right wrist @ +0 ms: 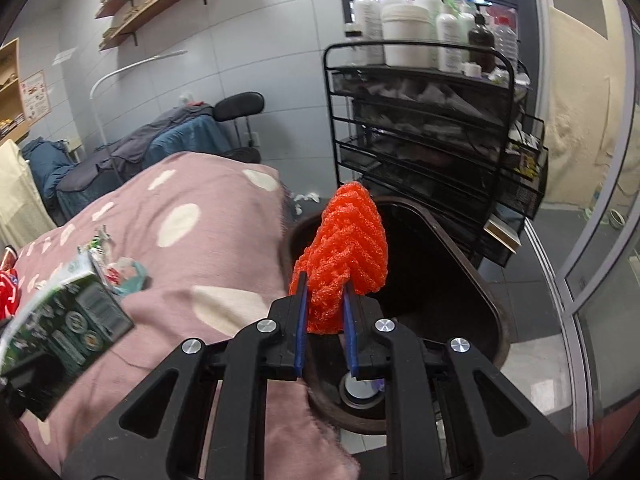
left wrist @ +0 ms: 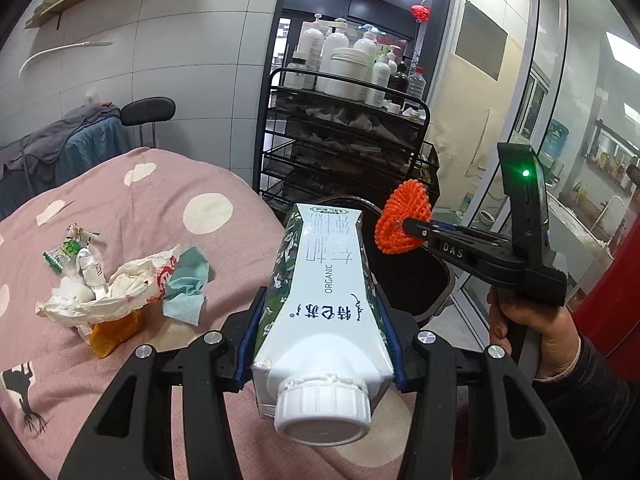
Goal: Collect trash
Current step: 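Carry the orange foam net over the bin and open the right tool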
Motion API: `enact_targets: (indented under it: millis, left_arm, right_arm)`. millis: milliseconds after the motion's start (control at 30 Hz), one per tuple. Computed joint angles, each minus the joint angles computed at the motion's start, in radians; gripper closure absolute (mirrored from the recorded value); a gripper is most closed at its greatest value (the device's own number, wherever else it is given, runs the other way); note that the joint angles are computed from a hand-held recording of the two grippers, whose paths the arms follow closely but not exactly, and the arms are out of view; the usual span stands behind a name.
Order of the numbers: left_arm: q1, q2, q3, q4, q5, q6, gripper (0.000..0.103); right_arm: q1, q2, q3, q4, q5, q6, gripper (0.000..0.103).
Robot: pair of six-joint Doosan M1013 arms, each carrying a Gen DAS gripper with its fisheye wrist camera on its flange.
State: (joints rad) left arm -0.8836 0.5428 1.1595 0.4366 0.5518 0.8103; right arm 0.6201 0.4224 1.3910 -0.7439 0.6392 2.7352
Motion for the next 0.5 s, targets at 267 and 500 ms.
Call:
enact_targets:
  millis: [267,500]
  left_arm:
    - [0.0,0.028,-0.051,-0.073,0.014,0.088,0.053]
    - [-0.001,0.045,-0.079,-0.119,0.03,0.138,0.053]
  right_arm:
    - [-0.048,0.027,0.001,0.123,0.046,-0.074,0.086]
    - [-0.088,0.069,-0.022,0.275,0.103,-0.149,0.086]
